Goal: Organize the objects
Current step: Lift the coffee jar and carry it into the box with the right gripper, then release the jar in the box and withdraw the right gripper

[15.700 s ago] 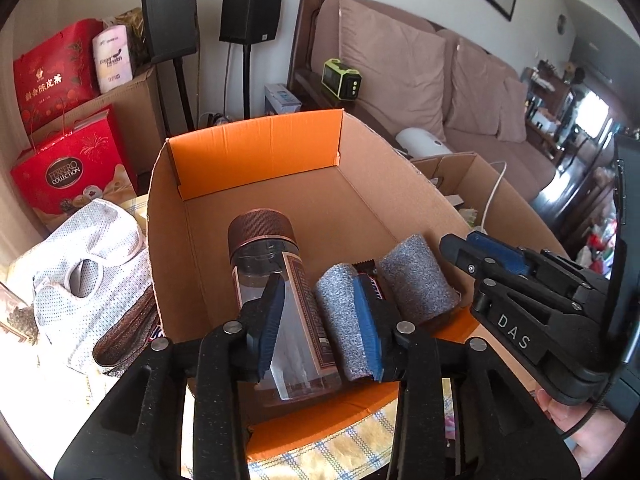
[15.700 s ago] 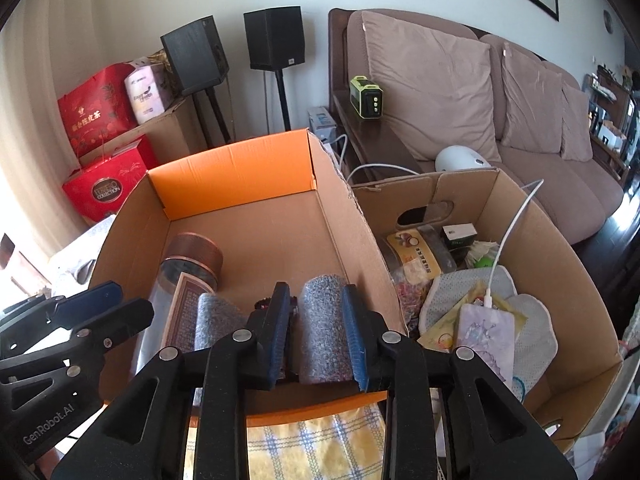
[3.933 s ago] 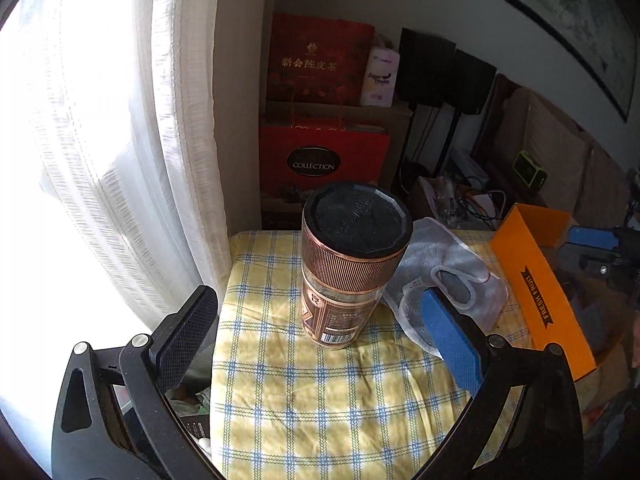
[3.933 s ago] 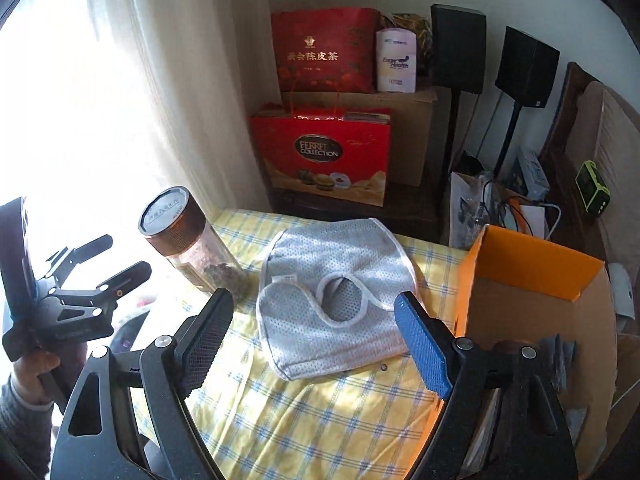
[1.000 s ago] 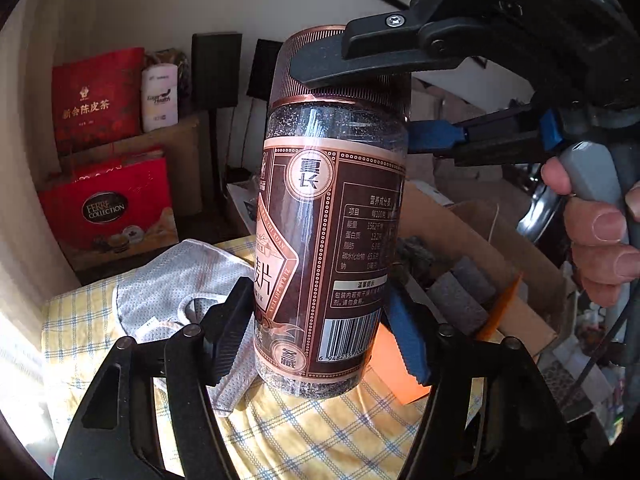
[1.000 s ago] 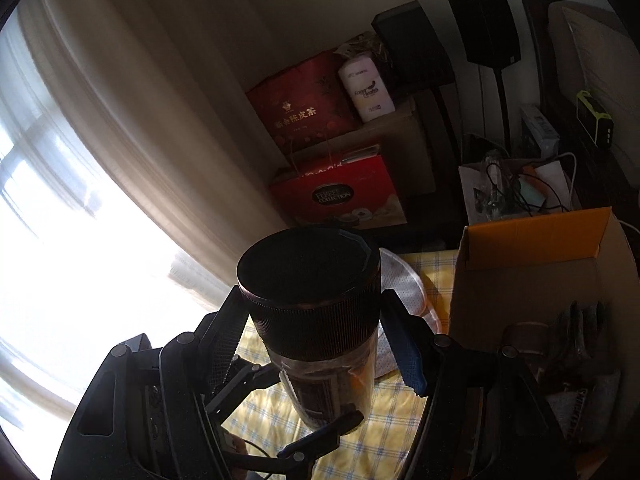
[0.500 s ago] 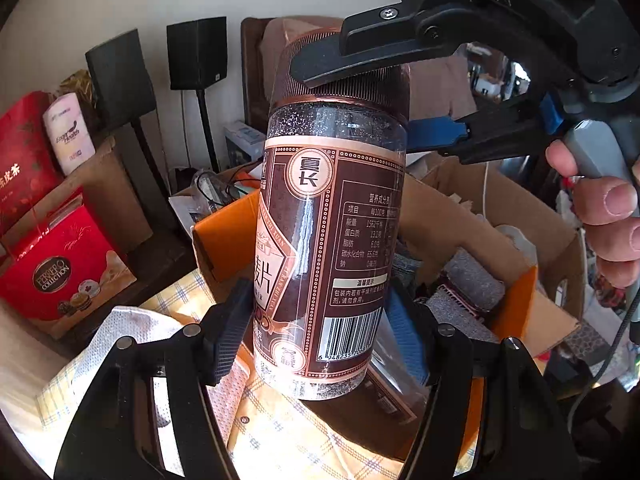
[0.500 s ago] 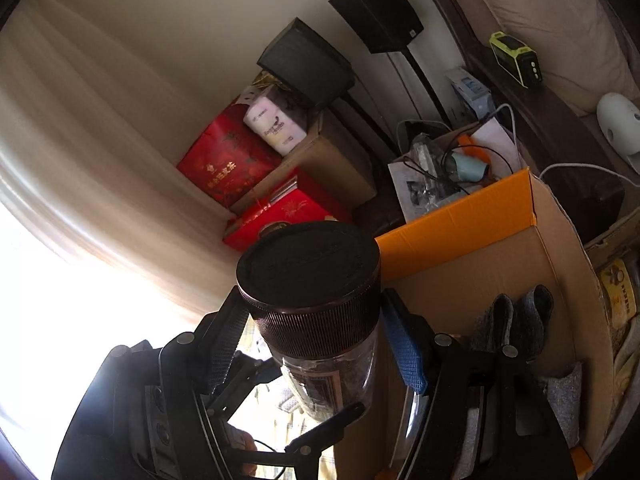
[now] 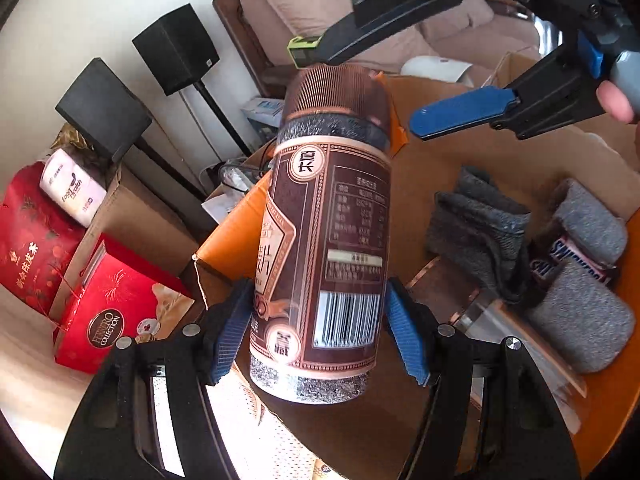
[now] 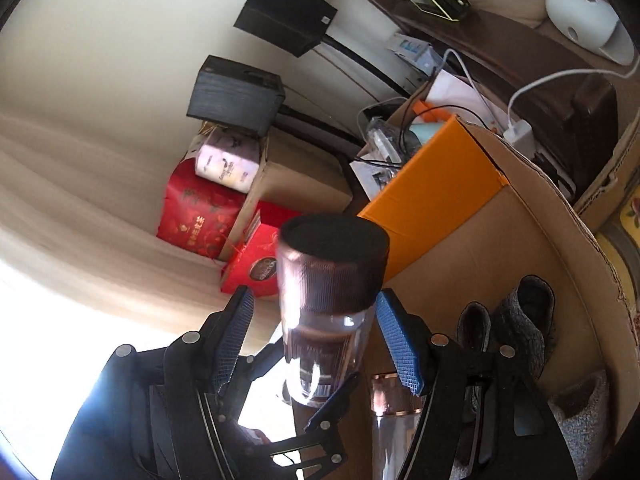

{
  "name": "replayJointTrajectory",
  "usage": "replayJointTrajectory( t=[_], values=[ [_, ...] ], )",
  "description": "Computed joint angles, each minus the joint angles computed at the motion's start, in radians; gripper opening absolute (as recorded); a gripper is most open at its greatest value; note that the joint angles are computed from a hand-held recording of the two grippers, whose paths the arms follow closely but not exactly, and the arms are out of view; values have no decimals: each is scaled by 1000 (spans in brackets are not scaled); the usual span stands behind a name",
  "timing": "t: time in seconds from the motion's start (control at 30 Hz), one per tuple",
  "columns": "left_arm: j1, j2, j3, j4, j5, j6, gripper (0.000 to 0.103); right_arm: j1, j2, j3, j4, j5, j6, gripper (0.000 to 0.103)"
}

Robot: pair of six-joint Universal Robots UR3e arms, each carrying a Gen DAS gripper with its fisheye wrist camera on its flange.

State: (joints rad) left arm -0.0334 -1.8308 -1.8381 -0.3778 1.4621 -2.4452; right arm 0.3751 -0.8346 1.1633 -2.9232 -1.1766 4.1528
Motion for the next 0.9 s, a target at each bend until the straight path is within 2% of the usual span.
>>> replayJointTrajectory(
  t=[0.13,0.3,0.4,0.47,0.57,0.67,0.9],
  values=[
    [21,31,-85,64,-16,24,68,0,17,-3,73,-12,-29,66],
    [98,120,-120,11,-109,-8,82,40,8,-68,234,-95,-137,66],
    [176,188,-106,-103,-194,-36,83,81,5,-140,351,-170,-210,66],
    [246,241,-94,-203,-263,-52,91,118,13,-212,442,-237,-266,66],
    [360,318,-77,-367,-361,-51,94,181,55,-369,606,-355,-349,66],
    [440,388,-90,-452,-386,-32,94,228,105,-497,711,-425,-395,66],
    [628,526,-142,-595,-445,61,95,299,219,-765,883,-483,-415,66]
  ],
)
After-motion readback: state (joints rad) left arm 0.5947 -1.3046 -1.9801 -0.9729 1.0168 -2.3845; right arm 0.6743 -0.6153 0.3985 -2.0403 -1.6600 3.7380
